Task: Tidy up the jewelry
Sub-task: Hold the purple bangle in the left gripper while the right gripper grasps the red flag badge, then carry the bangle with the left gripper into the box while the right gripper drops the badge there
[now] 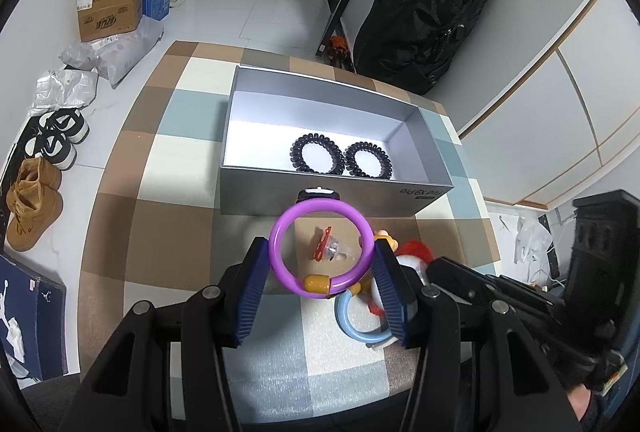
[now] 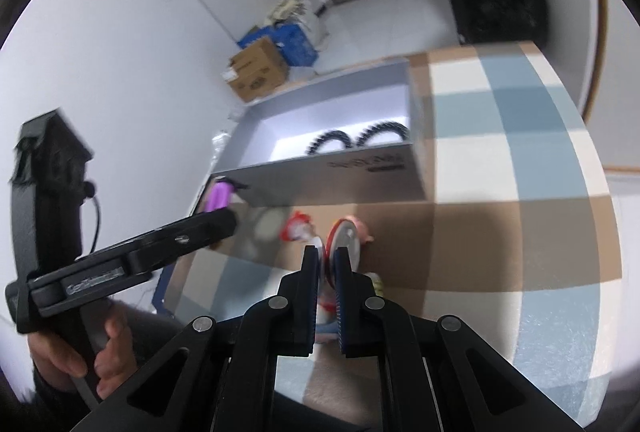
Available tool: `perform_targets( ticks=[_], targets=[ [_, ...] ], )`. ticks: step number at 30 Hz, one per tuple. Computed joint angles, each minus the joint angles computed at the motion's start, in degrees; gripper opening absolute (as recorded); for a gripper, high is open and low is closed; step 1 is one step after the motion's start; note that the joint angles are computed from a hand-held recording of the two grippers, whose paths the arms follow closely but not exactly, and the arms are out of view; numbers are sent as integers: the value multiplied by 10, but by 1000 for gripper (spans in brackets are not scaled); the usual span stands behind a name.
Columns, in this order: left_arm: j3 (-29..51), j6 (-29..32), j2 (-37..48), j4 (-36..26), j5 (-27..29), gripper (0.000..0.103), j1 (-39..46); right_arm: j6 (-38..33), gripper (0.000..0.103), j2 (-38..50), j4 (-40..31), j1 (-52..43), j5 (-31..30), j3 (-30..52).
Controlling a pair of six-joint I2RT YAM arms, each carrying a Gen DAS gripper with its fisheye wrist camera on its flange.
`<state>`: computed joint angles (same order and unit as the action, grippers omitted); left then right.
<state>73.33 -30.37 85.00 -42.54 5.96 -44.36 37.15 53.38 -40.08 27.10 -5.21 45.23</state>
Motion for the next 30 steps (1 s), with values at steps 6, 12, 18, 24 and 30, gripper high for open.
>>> perform_targets(
  ticks=[6, 12, 18, 24, 30],
  targets=[
    [12, 3, 15, -2, 7, 47, 2, -5, 3, 9, -3, -76, -46, -17],
    [22, 0, 26, -3, 14, 47, 2, -4, 4, 12, 11, -86, -72, -23],
    [18, 3, 9, 7, 16, 47, 2, -9, 3, -3, 18, -73, -64, -10],
    [20, -2, -4, 24, 2, 47, 1, -9, 3, -36, 14, -68, -51, 15],
    [43, -5, 14, 37, -16, 47, 1, -19, 3, -22, 13, -75, -47, 52]
  ],
)
